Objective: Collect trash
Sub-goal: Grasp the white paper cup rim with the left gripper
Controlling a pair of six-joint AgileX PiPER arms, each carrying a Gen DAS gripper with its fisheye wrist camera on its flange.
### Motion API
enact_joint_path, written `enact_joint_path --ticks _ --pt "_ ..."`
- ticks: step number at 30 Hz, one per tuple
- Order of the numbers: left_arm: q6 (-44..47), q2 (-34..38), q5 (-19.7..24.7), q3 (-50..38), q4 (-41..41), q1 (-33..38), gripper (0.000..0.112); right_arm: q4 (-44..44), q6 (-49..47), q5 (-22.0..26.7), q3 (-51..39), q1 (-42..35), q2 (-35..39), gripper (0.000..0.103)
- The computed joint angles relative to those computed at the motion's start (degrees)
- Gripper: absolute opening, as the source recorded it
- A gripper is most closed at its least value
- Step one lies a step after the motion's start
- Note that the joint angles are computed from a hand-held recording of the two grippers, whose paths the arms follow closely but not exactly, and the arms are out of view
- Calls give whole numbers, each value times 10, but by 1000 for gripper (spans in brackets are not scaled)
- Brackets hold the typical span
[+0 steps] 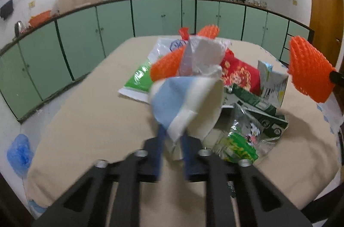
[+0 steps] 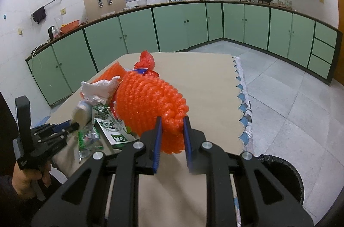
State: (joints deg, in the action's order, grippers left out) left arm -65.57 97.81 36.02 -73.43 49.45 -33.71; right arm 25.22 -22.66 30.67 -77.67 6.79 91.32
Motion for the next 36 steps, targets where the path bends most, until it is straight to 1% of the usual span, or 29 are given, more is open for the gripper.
enact_joint_path --ticks 2,11,15,19,30,36 --pt "-8 -15 -4 9 5 -1 4 -1 3 4 0 -1 -4 18" --pt "-20 -59 27 15 16 -23 3 -1 7 5 6 -6 -28 18" --pt "-11 -66 44 6 16 -30 3 -1 10 2 13 -4 -37 18" --pt "-18 -73 52 9 19 -34 3 0 8 0 20 -4 -47 18" --pt "-20 -86 62 9 23 -37 3 12 -8 -3 32 -16 -59 18" --pt "-23 -86 65 7 27 -41 3 -3 11 -6 35 -11 -66 18"
